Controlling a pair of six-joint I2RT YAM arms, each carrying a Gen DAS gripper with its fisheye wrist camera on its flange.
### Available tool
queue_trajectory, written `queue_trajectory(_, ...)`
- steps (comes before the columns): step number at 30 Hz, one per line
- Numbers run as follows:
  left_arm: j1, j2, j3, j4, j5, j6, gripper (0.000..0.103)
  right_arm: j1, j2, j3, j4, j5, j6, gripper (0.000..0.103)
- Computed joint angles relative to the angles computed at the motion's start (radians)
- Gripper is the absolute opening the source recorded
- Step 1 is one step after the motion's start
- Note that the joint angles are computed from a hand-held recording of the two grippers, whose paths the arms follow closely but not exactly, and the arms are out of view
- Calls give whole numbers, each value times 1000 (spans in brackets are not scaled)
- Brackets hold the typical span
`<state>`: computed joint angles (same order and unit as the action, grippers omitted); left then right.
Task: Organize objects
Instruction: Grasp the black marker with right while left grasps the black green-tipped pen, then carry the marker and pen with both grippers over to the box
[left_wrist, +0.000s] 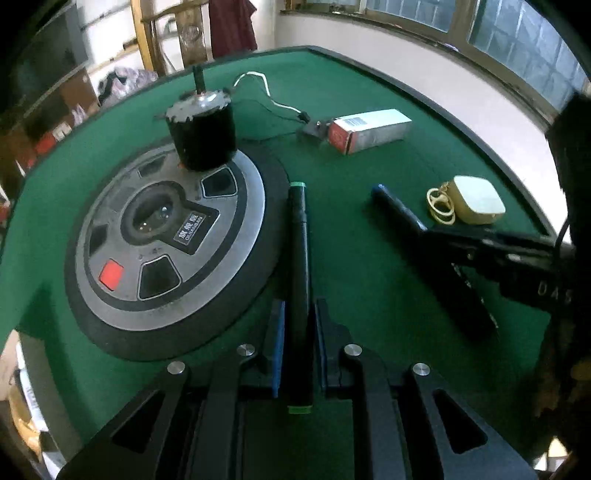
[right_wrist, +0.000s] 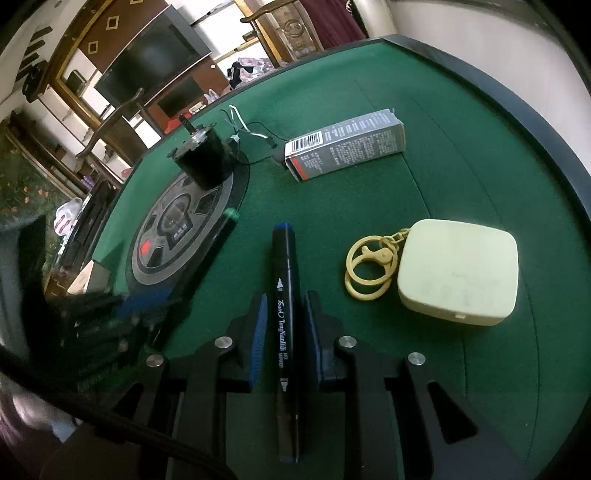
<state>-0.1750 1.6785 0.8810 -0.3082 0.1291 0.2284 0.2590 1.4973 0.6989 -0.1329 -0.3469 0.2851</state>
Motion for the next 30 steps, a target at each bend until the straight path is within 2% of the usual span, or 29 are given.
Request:
queue_trajectory(6, -69, 34, 10, 83, -80, -78, 13, 1, 10, 7, 4, -3, 0, 18)
queue_trajectory(11, -99, -1, -73, 206, -124, -130, 12, -5, 12, 3, 18, -9, -2, 18)
queue_trajectory(15, -87, -63, -132, 200, -120, -179, 11, -2, 10, -2, 27, -5, -7, 18)
queue_trajectory(20, -55, -277, -267, 141, -128, -208, 11, -5, 14, -4, 36, -11, -15, 18)
queue_trajectory(24, -44, -469, -370, 91, -178, -220, 12, -7, 15, -6, 40, -17, -23, 18)
queue_trajectory(28, -7, -665, -441, 7, -192, -244, 12, 25, 3, -12, 41, 39, -42, 19)
queue_trajectory(30, 39, -748, -462, -36, -171, -235, 12, 61, -9, -24, 55, 93, -60, 24)
